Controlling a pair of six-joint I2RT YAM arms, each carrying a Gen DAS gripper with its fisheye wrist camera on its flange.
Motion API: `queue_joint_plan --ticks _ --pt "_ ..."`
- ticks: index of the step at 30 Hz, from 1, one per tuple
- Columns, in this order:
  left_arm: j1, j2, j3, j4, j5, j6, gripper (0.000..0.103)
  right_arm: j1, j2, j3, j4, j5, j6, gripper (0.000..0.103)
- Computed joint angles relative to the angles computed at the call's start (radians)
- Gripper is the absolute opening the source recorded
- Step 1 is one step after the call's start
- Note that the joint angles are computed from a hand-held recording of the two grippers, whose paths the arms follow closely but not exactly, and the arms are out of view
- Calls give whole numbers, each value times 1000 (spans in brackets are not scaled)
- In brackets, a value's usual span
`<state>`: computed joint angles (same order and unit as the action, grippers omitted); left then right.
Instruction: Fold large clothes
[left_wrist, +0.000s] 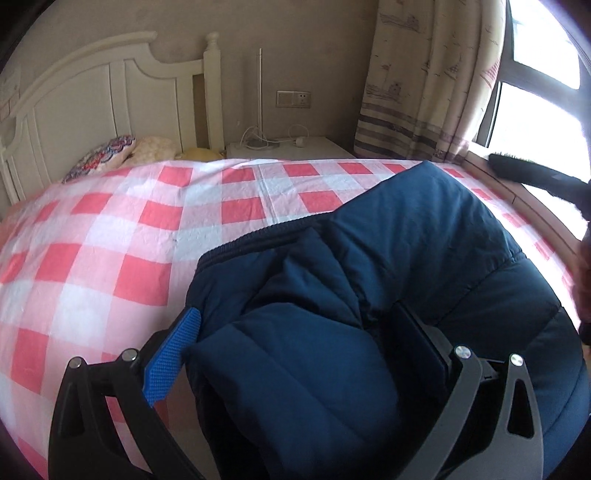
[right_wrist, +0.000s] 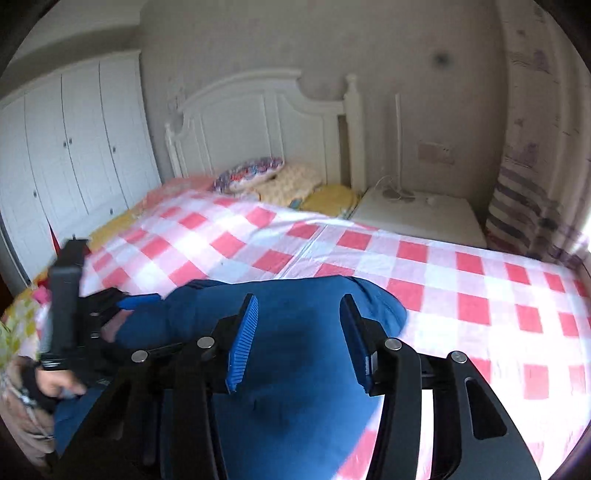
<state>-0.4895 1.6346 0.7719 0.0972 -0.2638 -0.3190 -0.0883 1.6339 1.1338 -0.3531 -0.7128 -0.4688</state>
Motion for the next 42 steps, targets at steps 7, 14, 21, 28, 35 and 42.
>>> queue_joint_plan --ticks 7,14,21,28,35,42 --pt "44 8 -16 16 50 -35 101 155 227 108 -72 208 -77 47" --pt "-33 -46 144 -293 -165 2 101 180 217 83 -51 274 -112 47" --pt "-131 -112 236 -382 -229 52 101 170 217 82 -57 253 -111 47" --pt "-13 57 166 -228 2 90 101 174 214 75 -48 256 -104 47" --pt "36 40 28 -22 112 57 101 173 109 -7 -11 307 -108 47" --pt "55 22 -22 50 149 32 101 8 -313 -275 -115 75 -208 48"
